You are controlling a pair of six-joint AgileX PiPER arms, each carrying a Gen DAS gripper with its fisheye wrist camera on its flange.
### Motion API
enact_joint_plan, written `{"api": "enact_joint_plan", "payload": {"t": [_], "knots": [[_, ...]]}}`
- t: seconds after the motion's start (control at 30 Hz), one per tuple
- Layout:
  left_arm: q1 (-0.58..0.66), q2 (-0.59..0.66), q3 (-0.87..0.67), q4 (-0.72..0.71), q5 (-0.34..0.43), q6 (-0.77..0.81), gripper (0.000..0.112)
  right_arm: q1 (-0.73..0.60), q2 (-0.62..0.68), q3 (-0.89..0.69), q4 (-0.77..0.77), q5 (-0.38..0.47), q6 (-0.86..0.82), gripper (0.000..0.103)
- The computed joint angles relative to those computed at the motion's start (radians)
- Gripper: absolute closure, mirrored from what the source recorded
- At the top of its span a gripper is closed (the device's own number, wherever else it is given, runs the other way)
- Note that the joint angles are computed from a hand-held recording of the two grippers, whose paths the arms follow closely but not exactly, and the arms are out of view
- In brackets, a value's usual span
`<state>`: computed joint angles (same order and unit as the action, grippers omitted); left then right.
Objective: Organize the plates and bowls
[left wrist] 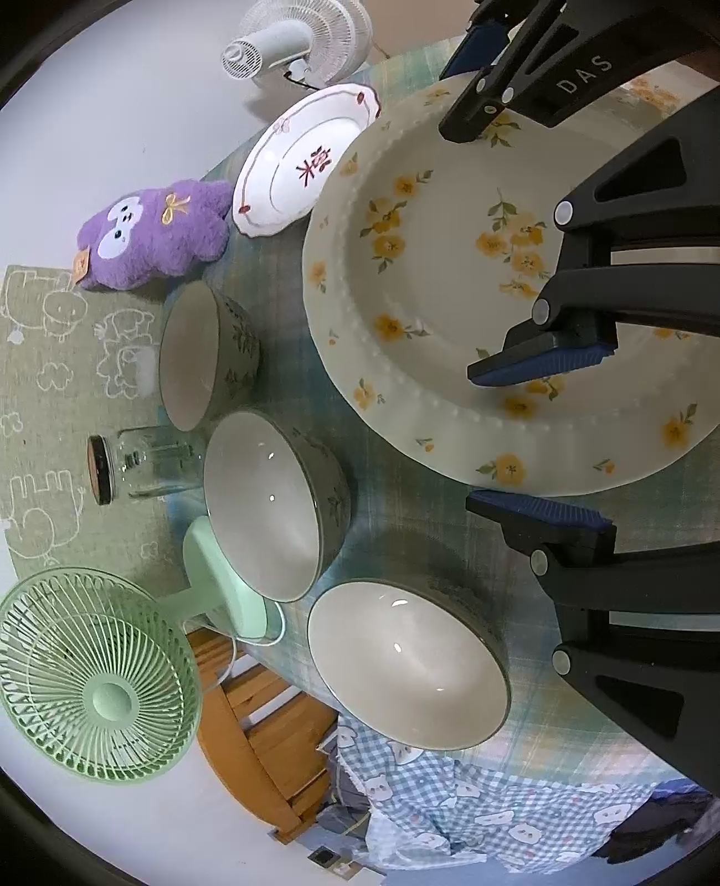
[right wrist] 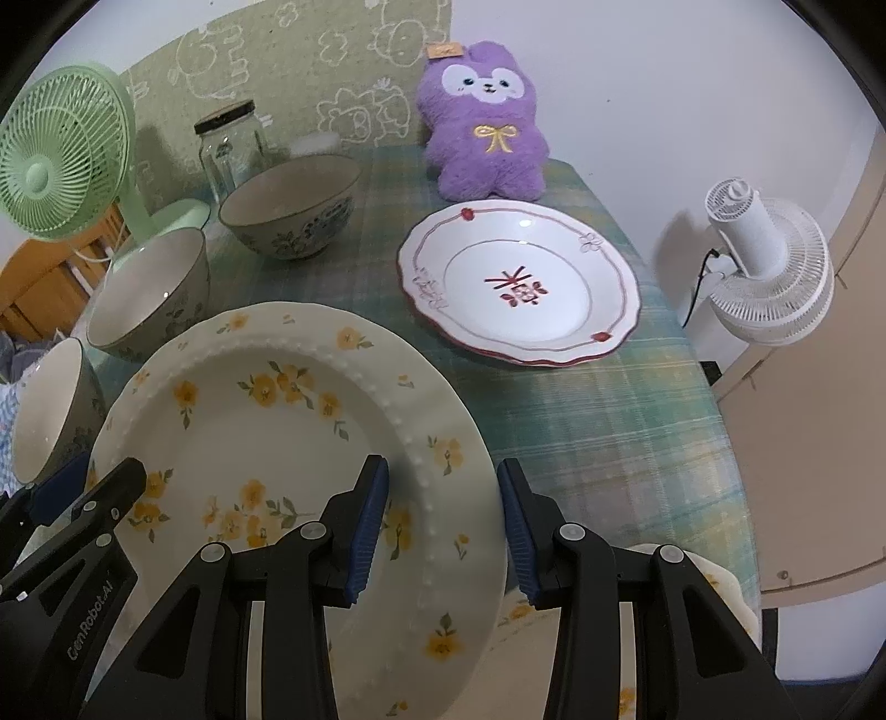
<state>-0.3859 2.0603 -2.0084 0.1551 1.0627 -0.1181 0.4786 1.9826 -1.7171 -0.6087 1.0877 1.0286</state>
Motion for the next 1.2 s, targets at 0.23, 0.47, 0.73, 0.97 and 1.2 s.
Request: {"api": "enact_joint_plan", "payload": {"t": [0.23, 0.47, 0.73, 0.97, 1.2], "knots": [[-0.024, -0.045, 0.051, -0.002, -0.005, -0.018, 0.074, 0.008, -0.075, 0.086, -0.03, -0.004, 0.036, 0.059], [-0.064, -0.095, 0.119, 0.005, -0.024, -0.045, 0.074, 0.013, -0.155, 0.19, -0.056, -0.007, 0.081, 0.059], [-0.119, -0.158, 0.22, 0.02, -0.062, -0.08, 0.074, 0.013, -0.257, 0.336, -0.07, -0.019, 0.138, 0.059], [-0.175, -0.205, 0.309, 0.039, -0.087, -0.125, 0.074, 0.015, -0.353, 0.479, -0.078, -0.03, 0.185, 0.059], [-0.234, -0.244, 0.38, 0.063, -0.101, -0.176, 0.074, 0.018, -0.436, 0.584, -0.086, -0.032, 0.222, 0.059]]}}
